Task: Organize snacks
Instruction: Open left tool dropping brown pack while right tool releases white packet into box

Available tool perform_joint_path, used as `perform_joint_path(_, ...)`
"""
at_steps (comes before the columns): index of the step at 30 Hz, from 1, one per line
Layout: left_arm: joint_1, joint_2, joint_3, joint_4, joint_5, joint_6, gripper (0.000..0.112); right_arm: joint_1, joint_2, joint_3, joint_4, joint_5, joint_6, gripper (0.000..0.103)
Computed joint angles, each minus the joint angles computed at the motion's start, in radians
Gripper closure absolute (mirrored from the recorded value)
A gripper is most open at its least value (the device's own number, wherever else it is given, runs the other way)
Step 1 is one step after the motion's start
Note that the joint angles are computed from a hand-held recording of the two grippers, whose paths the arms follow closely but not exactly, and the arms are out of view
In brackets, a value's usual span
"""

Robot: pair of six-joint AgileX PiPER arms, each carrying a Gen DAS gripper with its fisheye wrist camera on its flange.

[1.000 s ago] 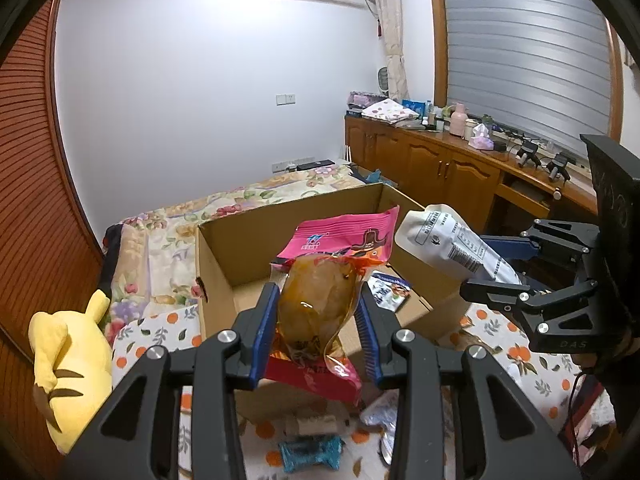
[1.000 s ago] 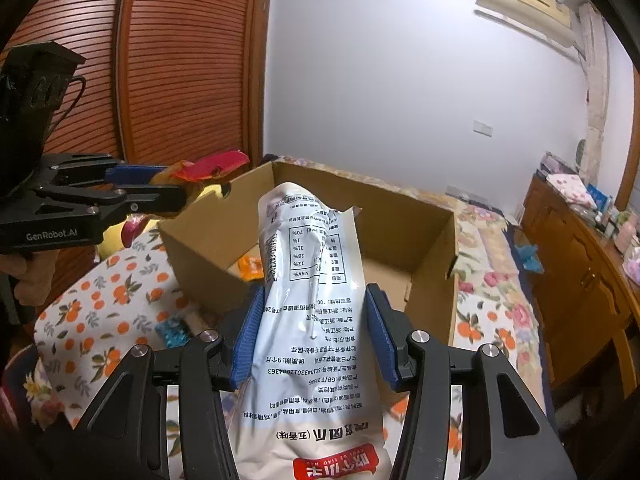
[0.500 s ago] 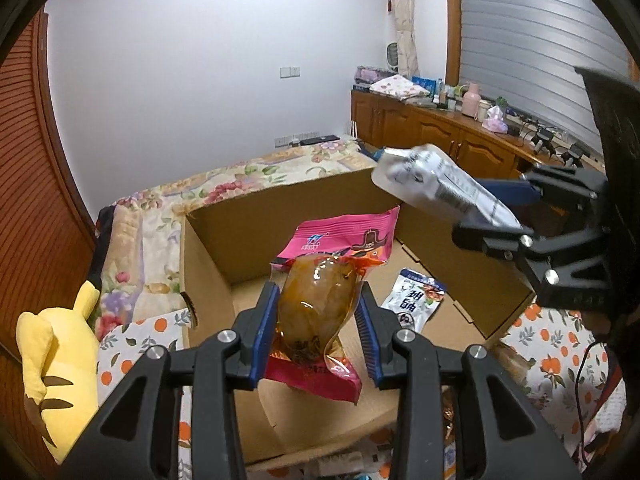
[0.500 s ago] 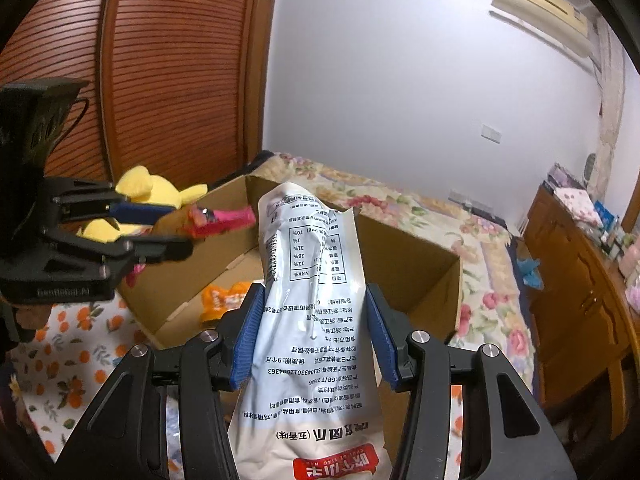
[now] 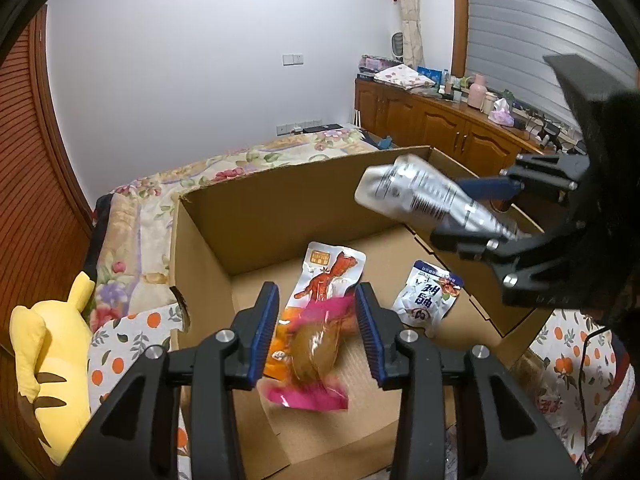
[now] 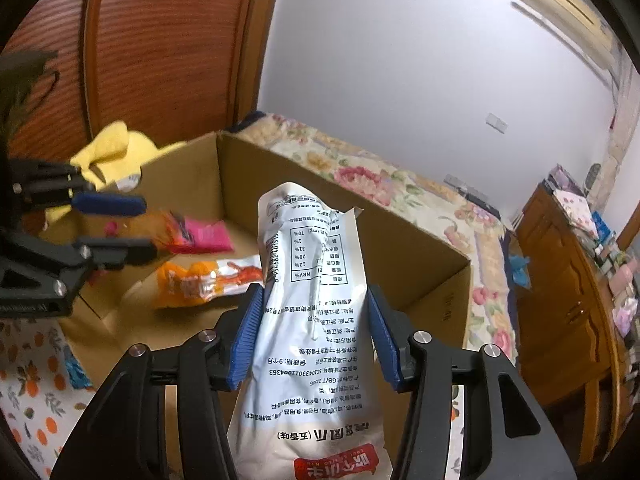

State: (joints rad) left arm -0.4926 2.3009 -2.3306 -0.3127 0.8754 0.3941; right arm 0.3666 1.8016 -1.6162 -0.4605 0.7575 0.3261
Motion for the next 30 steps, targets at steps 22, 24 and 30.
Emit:
perform_joint_path(22,0.004,-0.164,0.285,-0.064,-0.143,0.094,0.071,-0.008,-0.007,0.002,0.002,0.011,0.07,0.038)
perform_joint_path(24,0.004,-0.189,0.326,-0.071,-0.163,0.103,0.071,-0.013,-0.021,0.012,0.017,-0.001,0.069,0.038)
perform_joint_path(30,0.003,-0.281,0.465,-0.114,-0.222,0.148,0.067,-0.01,-0.11,0.105,0.01,-0.056,0.12,0.038)
